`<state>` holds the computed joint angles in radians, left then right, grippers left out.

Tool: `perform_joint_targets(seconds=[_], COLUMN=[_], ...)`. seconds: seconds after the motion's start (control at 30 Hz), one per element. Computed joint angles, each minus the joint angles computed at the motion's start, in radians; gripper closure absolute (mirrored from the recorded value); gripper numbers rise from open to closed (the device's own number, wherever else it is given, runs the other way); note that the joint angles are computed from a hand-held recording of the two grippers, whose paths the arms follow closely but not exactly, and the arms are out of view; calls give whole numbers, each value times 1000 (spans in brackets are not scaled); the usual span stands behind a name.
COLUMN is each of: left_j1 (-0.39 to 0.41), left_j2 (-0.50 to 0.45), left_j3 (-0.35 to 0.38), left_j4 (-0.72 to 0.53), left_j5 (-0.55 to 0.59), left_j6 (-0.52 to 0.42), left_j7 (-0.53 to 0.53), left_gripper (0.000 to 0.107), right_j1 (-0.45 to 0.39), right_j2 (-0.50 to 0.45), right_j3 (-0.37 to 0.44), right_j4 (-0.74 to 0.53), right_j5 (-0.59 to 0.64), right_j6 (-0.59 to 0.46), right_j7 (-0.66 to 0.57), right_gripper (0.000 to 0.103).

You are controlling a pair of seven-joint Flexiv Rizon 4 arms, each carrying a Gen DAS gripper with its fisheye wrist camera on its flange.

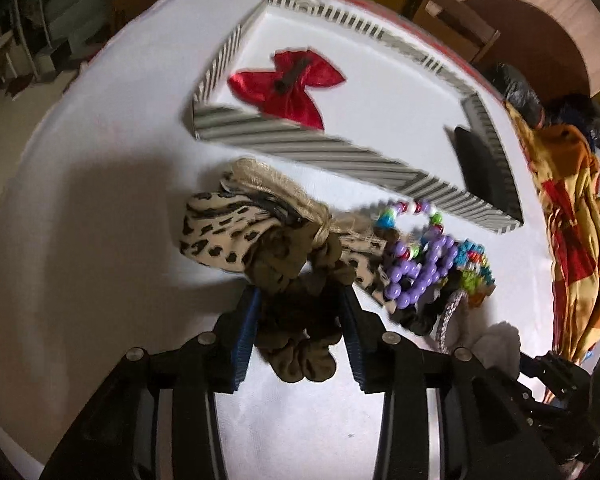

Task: Organize jewelry
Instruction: 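Grasp the leopard-print bow with the left tool while the right tool grasps the white fluffy scrunchie, then carry the leopard bow and white scrunchie into the tray and open both tools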

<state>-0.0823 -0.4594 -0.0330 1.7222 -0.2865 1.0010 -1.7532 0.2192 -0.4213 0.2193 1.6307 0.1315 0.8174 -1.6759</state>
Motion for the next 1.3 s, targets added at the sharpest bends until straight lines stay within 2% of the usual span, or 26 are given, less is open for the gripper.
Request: perform_joint_targets(seconds=[0.1,0.13,0.33,0.53,0.73,0.83,1.1,1.3], left_j1=[28,26,34,31,32,45,31,6], left_j2=[11,19,71,102,106,101,4,-120], left_j3=[-31,-25,-30,-9,-1,-21,-29,-17], left_j4=[35,38,54,10,-53,-66,-239,-424], left_j5=[-62,-58,-84,-64,-41,-77,-56,-3], left_j6=[16,16,41,38,44,49,42,-36], left_j7=[50,51,117,122,145,172,188,178], left_gripper=[102,103,104,106,107,107,107,107], right_j1=[-4,-8,-18,-37,-24,-19,7,18], right_j2=[5,8,34,36,5,-18,-96,-191], right_j3=[6,10,12,21,17,15,5,-2], right_j4=[10,9,-20,-92,-158,-198,-314,-461], right_j5=[2,9,36,107,120,119,76,45], right_j6=[20,20,32,17,30,23,27,-14], right_j7=[-27,-38,-66,-84,-88,-68,-35,9], right_gripper=[75,77,78,78,78,78,78,78])
